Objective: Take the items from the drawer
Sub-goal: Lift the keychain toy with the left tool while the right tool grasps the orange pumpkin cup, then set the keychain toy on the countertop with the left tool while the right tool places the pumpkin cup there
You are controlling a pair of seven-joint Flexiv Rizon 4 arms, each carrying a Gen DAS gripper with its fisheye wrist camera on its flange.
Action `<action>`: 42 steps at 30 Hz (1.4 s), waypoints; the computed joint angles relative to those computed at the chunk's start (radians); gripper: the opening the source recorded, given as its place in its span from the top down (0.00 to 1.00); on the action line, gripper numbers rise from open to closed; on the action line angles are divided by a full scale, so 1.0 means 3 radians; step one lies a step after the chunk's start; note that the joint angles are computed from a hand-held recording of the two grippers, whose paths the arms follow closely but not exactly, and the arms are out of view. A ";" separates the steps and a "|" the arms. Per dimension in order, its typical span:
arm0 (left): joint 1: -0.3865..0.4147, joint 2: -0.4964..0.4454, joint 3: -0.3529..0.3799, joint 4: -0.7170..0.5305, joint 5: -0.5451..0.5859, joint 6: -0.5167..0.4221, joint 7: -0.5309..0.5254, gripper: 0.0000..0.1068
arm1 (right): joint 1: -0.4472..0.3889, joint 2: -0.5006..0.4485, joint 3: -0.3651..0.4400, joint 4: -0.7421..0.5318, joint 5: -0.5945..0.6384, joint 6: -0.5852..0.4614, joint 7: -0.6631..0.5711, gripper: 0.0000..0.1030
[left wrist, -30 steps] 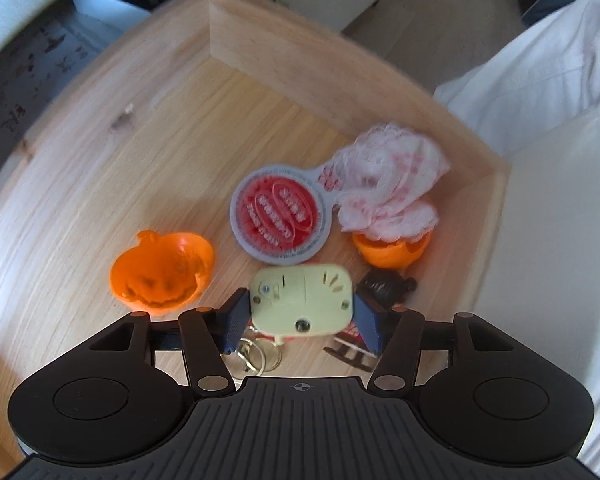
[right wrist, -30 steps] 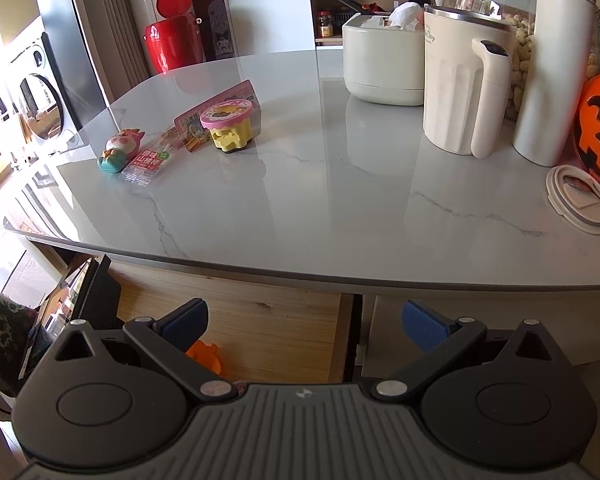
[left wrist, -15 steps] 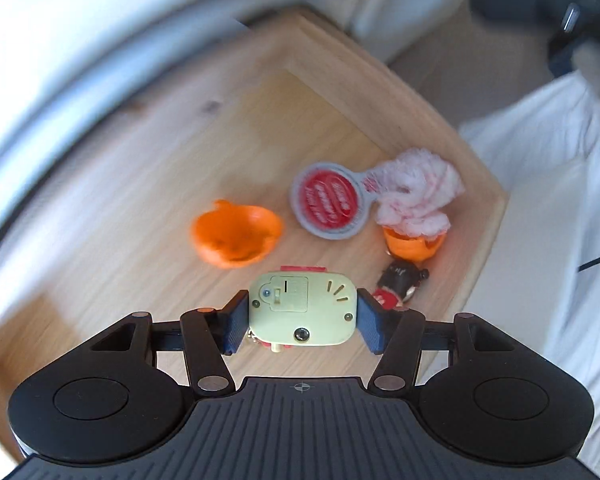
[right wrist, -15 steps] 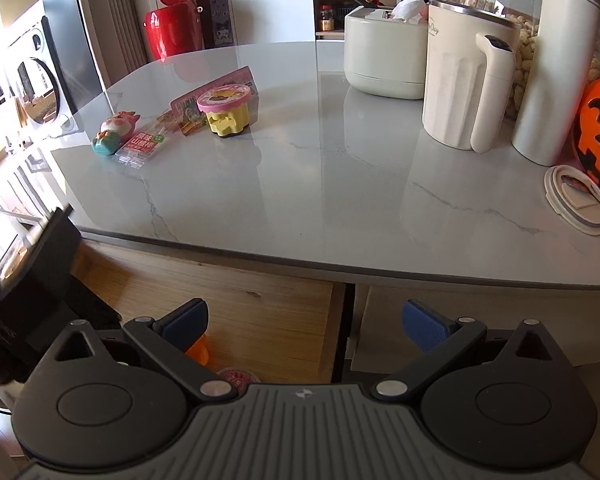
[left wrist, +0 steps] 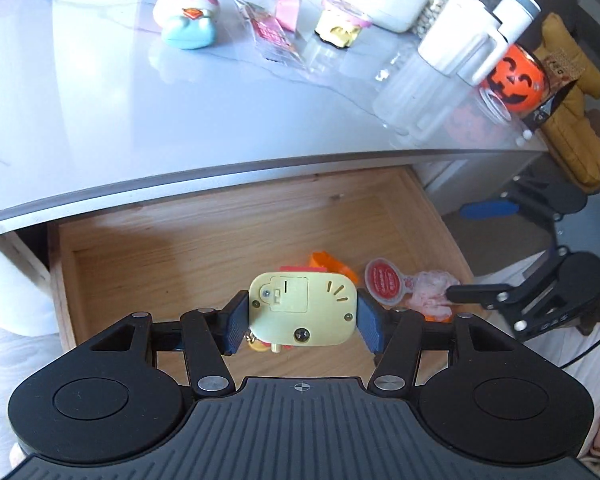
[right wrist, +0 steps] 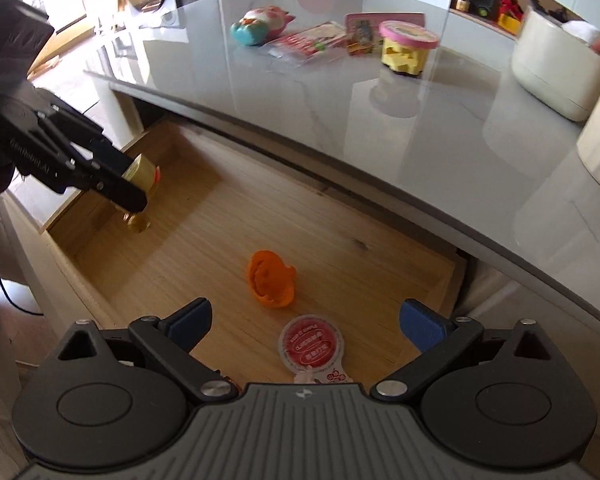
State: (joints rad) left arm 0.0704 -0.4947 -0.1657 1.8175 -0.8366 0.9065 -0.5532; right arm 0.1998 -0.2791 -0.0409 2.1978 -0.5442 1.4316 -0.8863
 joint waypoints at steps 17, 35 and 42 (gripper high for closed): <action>0.0045 -0.0027 0.0101 0.0058 0.0275 0.0122 -0.0397 0.43 | 0.0067 -0.1168 0.0386 -0.1454 0.0689 -0.1235 -0.1404 0.35; 0.0100 -0.0012 0.0044 0.0084 0.0571 -0.0020 -0.0227 0.43 | -0.0049 -0.0546 0.0552 -0.1078 0.1269 -0.1151 -0.1443 0.59; 0.0193 0.0410 -0.0366 0.0334 -0.1199 0.0376 0.1026 0.43 | 0.0248 0.0148 -0.0044 -0.0068 0.0415 -0.0012 -0.0435 0.58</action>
